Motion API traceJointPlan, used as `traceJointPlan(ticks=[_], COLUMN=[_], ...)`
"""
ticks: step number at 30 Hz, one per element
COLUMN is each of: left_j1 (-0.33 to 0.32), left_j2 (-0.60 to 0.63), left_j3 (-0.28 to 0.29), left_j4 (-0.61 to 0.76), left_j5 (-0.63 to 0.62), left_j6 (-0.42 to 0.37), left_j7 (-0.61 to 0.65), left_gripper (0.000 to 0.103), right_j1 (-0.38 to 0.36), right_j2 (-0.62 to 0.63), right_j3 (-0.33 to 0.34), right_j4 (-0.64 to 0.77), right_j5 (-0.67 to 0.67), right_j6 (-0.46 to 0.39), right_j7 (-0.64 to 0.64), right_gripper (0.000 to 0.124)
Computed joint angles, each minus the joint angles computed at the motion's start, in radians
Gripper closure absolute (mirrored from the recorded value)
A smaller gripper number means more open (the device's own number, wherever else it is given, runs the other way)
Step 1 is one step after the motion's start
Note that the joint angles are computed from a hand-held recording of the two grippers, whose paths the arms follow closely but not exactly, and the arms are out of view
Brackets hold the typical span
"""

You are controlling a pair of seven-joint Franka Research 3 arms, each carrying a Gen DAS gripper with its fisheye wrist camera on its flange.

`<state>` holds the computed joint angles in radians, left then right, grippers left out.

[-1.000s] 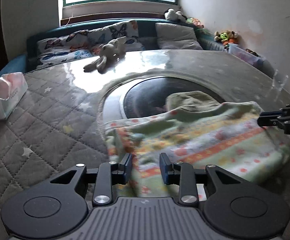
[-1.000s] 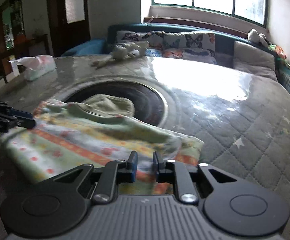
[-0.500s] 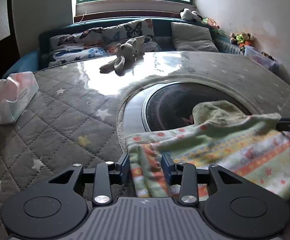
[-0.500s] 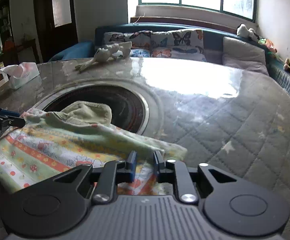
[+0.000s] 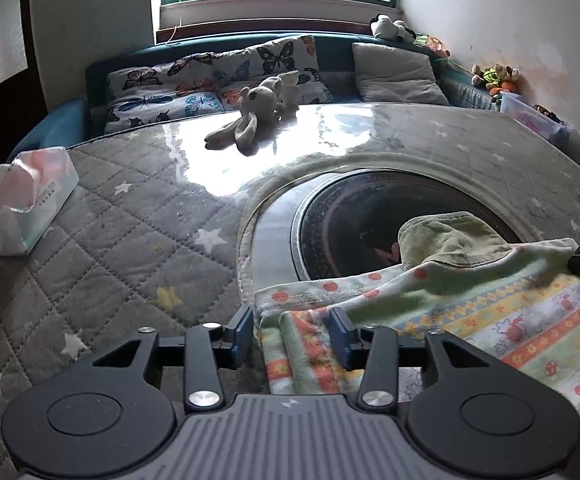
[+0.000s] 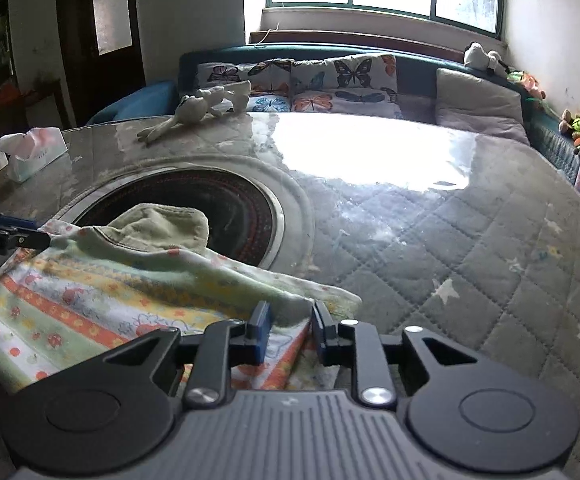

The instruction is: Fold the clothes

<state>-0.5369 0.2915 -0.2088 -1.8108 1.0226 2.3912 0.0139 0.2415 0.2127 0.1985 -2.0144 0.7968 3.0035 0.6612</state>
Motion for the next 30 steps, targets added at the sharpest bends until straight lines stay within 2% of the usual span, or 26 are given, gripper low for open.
traceJointPlan(ticks=[5, 8, 13, 15, 24, 30], left_j1=[-0.012, -0.016, -0.025, -0.031, -0.029, -0.012], left_j2=[-0.028, -0.045, -0.063, -0.073, -0.115, -0.143], left_j3=[-0.003, -0.012, -0.03, -0.036, -0.065, -0.077], left_j4=[-0.026, -0.04, -0.052, -0.061, -0.091, -0.115], left_j5=[0.034, 0.058, 0.089, 0.11, 0.134, 0.049], left_j6=[-0.016, -0.034, -0.076, -0.092, -0.142, -0.174], left_j7=[-0.055, -0.081, -0.108, -0.128, -0.163, -0.199], left_gripper=[0.042, 0.03, 0.011, 0.0, 0.0, 0.0], right_j1=[-0.012, 0.008, 0.064, 0.086, 0.162, 0.208], right_j2=[-0.048, -0.086, -0.135, -0.149, -0.205, -0.212], right_j3=[0.031, 0.029, -0.003, -0.013, -0.034, -0.027], right_j4=[-0.03, -0.056, -0.098, -0.112, -0.157, -0.15], right_j5=[0.096, 0.177, 0.244, 0.256, 0.257, 0.229], right_j6=[-0.021, -0.044, -0.096, -0.116, -0.185, -0.234], right_j7=[-0.117, -0.209, -0.293, -0.313, -0.393, -0.464], right_gripper=[0.099, 0.088, 0.082, 0.082, 0.082, 0.082])
